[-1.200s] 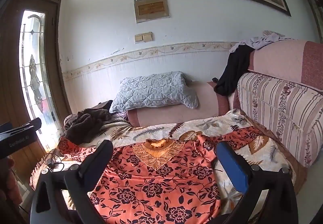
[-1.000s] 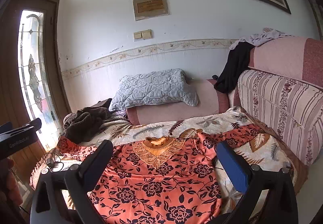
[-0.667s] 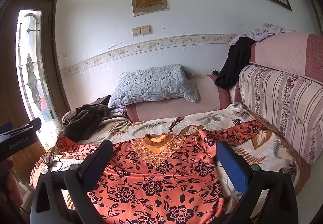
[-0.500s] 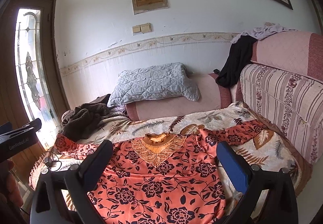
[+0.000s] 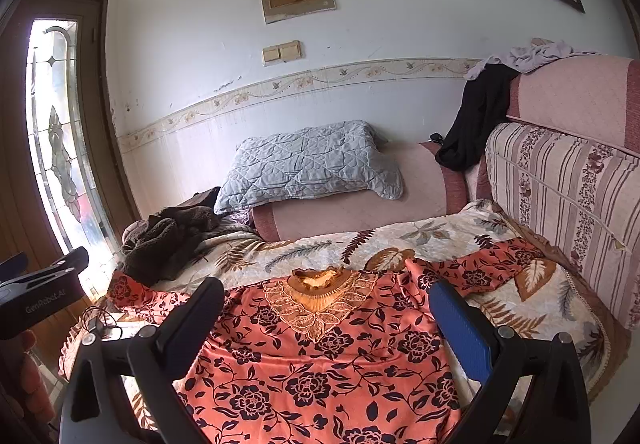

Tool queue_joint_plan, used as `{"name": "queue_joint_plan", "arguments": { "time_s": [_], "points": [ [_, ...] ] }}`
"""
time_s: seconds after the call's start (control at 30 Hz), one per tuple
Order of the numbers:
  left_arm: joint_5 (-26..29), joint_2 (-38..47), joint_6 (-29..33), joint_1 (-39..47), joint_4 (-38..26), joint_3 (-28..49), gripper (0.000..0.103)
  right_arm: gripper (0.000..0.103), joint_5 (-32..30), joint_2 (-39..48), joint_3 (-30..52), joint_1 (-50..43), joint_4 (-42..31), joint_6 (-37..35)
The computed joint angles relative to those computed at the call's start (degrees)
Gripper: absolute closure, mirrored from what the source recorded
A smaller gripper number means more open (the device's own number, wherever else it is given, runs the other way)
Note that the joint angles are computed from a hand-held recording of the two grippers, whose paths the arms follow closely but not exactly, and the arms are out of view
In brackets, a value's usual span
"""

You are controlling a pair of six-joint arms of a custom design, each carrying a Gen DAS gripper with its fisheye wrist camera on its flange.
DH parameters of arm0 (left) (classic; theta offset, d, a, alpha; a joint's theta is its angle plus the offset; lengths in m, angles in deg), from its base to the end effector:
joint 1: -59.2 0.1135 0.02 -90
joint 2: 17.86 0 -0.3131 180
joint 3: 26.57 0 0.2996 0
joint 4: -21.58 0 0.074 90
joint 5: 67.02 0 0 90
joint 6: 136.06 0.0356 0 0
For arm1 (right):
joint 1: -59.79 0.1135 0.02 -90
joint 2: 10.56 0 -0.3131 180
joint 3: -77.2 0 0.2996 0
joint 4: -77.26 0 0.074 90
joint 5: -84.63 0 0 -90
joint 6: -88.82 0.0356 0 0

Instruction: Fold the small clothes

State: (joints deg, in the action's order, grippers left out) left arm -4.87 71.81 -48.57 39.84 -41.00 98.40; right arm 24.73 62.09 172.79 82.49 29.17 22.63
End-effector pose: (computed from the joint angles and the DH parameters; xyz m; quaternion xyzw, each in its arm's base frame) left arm 0.3418 -0.1025 0.5514 -0.0025 0.8382 0.1059 0.5349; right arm 0.2813 0.0983 0.4846 0.1471 0.8138 0.0031 0.5623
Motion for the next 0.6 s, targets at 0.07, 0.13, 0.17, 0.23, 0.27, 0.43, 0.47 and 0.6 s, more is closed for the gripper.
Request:
{"name": "queue_joint_plan", "arguments": {
  "time_s": [0.07, 0.13, 0.17, 0.23, 0.27, 0.43, 0.47, 0.6],
  "points": [
    [-0.1, 0.1, 0.1, -0.2, 0.0, 0.1, 0.0, 0.0, 0.4, 0.1, 0.3, 0.0, -0.5, -0.2],
    [0.0, 0.2, 0.1, -0.2, 0.0, 0.2, 0.0, 0.0, 0.6, 0.3, 0.6, 0.1, -1.7, 0.0],
    [0.0, 0.2, 0.1, -0.2, 0.0, 0.0, 0.0, 0.0, 0.7, 0.3, 0.7, 0.0, -2.2, -0.4],
    [0.0, 0.3, 0.1, -0.3, 0.1, -0.1, 0.0, 0.0, 0.4, 0.3, 0.5, -0.3, -2.2, -0.4],
    [-0.1, 0.5, 0.0, -0.2, 0.1, -0.2, 0.0, 0.0, 0.2, 0.4, 0.5, -0.6, -2.2, -0.6],
    [1.5, 3.1, -0.2, 0.3, 0.1, -0.3, 0.0, 0.0, -4.0, 0.7, -1.1, -3.7, -0.8, 0.5],
    [2.3, 4.2, -0.2, 0.4, 0.2, -0.4, 0.0, 0.0, -6.0, 0.8, -1.7, -5.4, -0.3, 0.6],
    [9.5, 13.9, -1.2, 2.1, -4.3, 2.8, 0.0, 0.0, -22.9, 2.9, -6.3, -18.5, 5.0, 2.9]
  ]
}}
